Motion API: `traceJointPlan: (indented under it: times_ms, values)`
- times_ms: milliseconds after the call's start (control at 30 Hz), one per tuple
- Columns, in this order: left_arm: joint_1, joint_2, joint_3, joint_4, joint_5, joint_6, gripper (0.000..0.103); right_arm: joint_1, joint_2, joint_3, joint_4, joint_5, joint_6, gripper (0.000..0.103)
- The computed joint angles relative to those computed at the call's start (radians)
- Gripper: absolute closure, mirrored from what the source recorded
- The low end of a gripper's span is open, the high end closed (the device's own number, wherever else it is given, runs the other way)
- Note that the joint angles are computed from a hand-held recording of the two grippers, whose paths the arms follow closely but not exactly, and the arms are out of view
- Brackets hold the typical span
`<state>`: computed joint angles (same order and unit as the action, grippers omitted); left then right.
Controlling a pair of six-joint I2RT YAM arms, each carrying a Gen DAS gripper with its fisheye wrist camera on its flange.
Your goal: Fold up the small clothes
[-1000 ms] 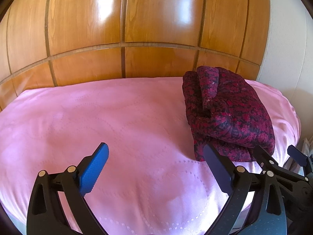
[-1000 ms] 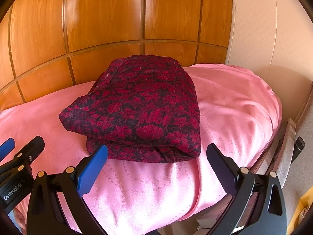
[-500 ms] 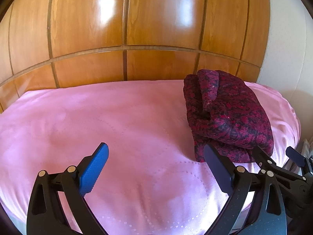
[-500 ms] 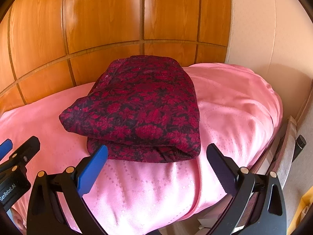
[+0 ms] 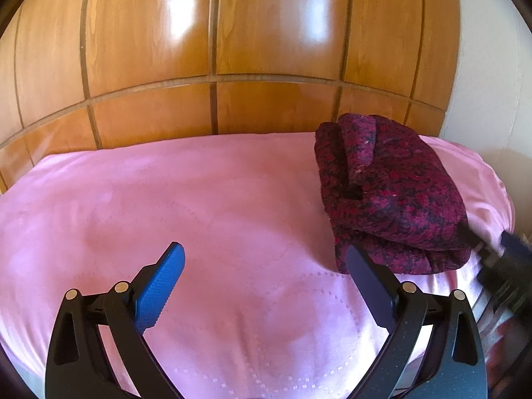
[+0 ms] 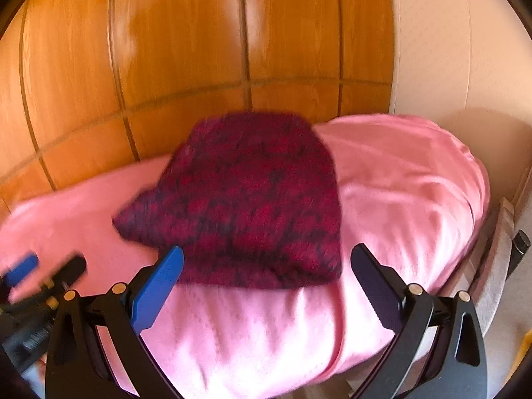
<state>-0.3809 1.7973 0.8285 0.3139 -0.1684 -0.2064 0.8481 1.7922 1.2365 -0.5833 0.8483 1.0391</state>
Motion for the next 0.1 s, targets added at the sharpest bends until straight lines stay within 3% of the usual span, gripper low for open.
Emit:
traceJointPlan:
  times_ms: [100]
  values:
    - [0.014, 0.025, 0.023, -0.018, 0.011, -0.011, 0.007, -0.080, -0.092, -0.062, 0.053, -0.006, -0.044, 0.002]
